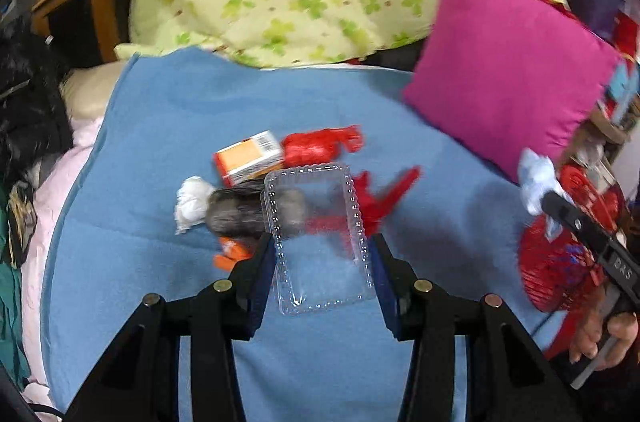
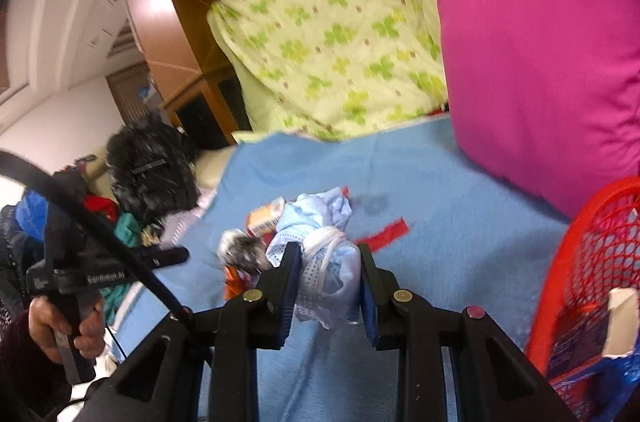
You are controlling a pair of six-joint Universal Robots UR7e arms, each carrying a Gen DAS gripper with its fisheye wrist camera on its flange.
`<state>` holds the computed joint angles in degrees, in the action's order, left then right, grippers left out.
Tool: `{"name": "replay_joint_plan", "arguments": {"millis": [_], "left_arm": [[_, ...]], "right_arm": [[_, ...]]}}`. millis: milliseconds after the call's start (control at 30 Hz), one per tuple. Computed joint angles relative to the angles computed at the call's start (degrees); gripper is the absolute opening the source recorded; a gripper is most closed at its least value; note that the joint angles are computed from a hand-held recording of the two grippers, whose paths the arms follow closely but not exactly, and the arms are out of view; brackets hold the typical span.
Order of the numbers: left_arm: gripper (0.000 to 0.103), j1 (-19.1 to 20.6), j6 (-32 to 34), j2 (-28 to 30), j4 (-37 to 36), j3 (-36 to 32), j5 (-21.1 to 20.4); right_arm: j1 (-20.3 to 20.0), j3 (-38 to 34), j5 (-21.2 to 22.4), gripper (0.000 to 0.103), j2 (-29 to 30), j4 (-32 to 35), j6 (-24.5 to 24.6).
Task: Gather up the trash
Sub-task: 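Carry the clear tray to the red basket with the left tool while the right drops the cloth there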
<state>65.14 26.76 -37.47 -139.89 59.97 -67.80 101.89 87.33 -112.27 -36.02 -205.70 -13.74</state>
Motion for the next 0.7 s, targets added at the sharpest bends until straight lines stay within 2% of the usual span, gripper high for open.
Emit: {"name": "replay_joint_plan", "arguments": {"millis": [133,300,367,400,567,700], "left_arm": [[0.049,-2.8,1.6,-3.8,-4.2,7.4,-0.4],[0.049,-5.4,2.5,-6.6,-8.8,13.0,-1.6],[0.049,-6.2,2.5,-7.1,-10.3,14.4,-1.6],[0.049,-7.2,0.3,-7.3,-9.3,14.7,0.9],[0.049,-9.7,1.5,-7.8,-13.6,18.2,1.3],[0.049,-11.1,2.2,-7.9,-15.2,19.7,1.0]], "right_arm": [[1.2,3.5,0.1,0.029,-1.4,-6.7,-3.0],[2.2,8.6,-0.8,0.029,-3.1,-16.8,-6.0],[2.4,10.8,-1.0,0.029,-3.9,-20.3,-7.0],[2.4,12.0,-1.1,0.029,-4.3,-22.2,-7.4],[2.8,17.4,-3.0,0.029,-5.8,-32.0,-8.8],[2.6,21.2,-3.3,0.029,-6.9,-38.8,-7.8]]}}
